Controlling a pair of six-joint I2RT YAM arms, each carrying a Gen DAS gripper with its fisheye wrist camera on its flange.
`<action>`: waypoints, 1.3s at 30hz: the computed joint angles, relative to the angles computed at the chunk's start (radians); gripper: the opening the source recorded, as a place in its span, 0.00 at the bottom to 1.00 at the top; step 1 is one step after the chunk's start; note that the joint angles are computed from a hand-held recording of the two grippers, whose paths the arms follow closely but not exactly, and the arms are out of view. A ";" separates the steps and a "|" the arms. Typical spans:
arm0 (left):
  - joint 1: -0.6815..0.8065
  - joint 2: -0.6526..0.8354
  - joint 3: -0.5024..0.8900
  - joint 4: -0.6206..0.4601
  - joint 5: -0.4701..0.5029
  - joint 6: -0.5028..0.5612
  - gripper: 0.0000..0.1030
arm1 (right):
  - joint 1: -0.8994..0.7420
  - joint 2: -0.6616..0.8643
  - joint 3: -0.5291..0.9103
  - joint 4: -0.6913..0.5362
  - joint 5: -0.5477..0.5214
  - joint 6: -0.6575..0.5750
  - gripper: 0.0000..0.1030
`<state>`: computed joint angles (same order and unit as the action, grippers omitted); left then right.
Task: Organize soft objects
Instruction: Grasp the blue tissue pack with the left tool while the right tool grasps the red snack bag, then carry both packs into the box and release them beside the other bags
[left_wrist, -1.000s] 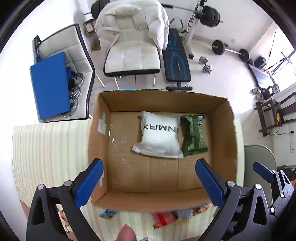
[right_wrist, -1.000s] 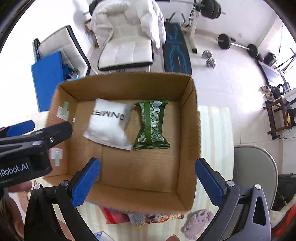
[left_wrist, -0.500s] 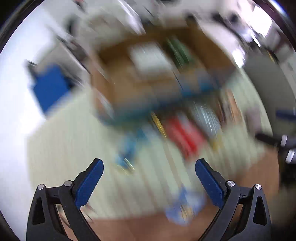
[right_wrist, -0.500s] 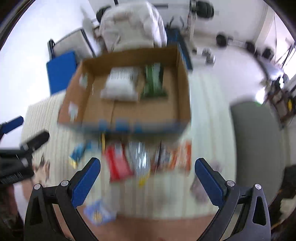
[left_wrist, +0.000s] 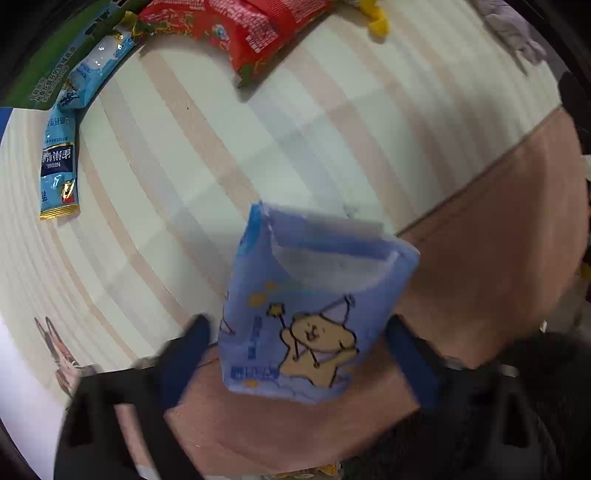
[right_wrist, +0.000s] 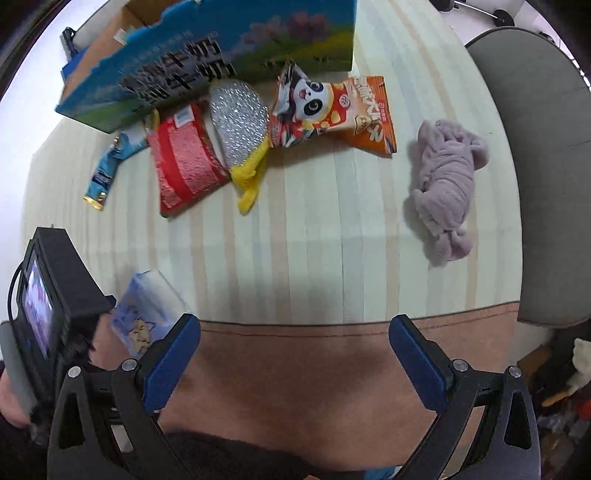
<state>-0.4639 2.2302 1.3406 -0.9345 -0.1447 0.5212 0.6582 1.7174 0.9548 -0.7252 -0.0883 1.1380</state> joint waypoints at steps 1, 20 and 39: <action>0.000 0.023 0.026 -0.014 -0.013 -0.043 0.63 | -0.005 0.012 0.009 -0.003 0.002 -0.008 1.00; 0.311 0.273 0.505 -0.306 0.377 -0.448 0.64 | -0.144 0.630 0.754 -0.140 -0.054 -0.331 0.75; 0.087 0.130 0.240 -0.115 0.222 -0.543 0.64 | -0.052 0.365 0.233 0.041 -0.182 -0.104 0.61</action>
<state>-0.3764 2.3606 1.5805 -1.0493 0.0773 -0.0220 0.6063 2.0819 1.1883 -0.6841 -0.2704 1.0336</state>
